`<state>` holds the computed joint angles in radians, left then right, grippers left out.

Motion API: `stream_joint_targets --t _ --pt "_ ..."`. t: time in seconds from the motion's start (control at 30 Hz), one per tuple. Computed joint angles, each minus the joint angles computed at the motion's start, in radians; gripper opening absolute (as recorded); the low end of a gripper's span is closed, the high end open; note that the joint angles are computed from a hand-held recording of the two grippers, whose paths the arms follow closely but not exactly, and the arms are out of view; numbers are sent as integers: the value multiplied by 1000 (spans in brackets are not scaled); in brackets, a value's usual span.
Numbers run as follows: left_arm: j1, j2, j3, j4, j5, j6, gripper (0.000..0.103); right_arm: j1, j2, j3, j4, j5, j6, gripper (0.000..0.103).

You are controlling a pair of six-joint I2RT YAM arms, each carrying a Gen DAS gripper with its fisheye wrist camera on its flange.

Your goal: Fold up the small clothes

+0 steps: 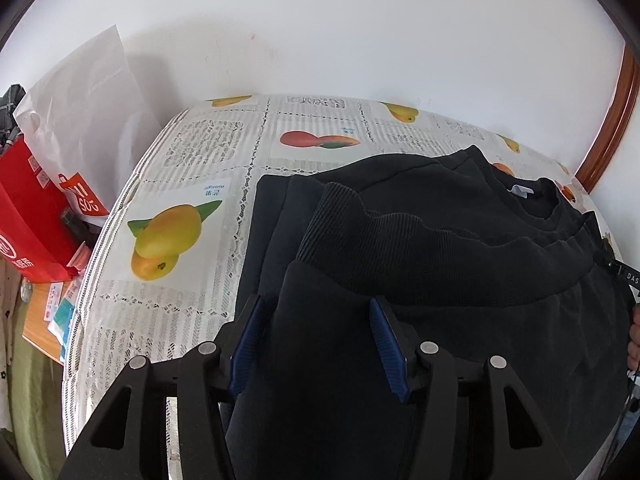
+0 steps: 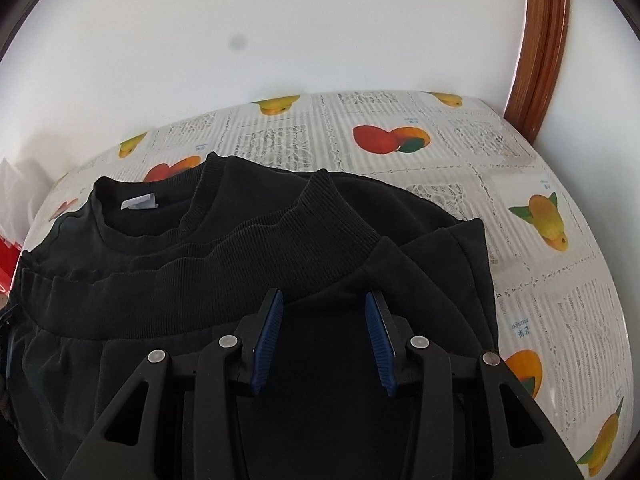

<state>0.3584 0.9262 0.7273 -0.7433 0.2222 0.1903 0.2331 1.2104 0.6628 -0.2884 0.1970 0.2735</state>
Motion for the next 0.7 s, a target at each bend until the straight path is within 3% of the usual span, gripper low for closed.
stream_joint_targets --t 0.23,0.43,0.53,0.7 --pt "62 -46 29 -88 24 47 52 85 -67 -2 -74 97 43 42" --pt "301 -95 78 -242 159 222 52 262 -176 7 -185 176 150 44" --pt "511 -100 109 -357 264 395 52 430 -157 49 -238 254 233 44" --pt "946 -27 157 -595 410 832 52 685 -31 137 -254 328 346 46"
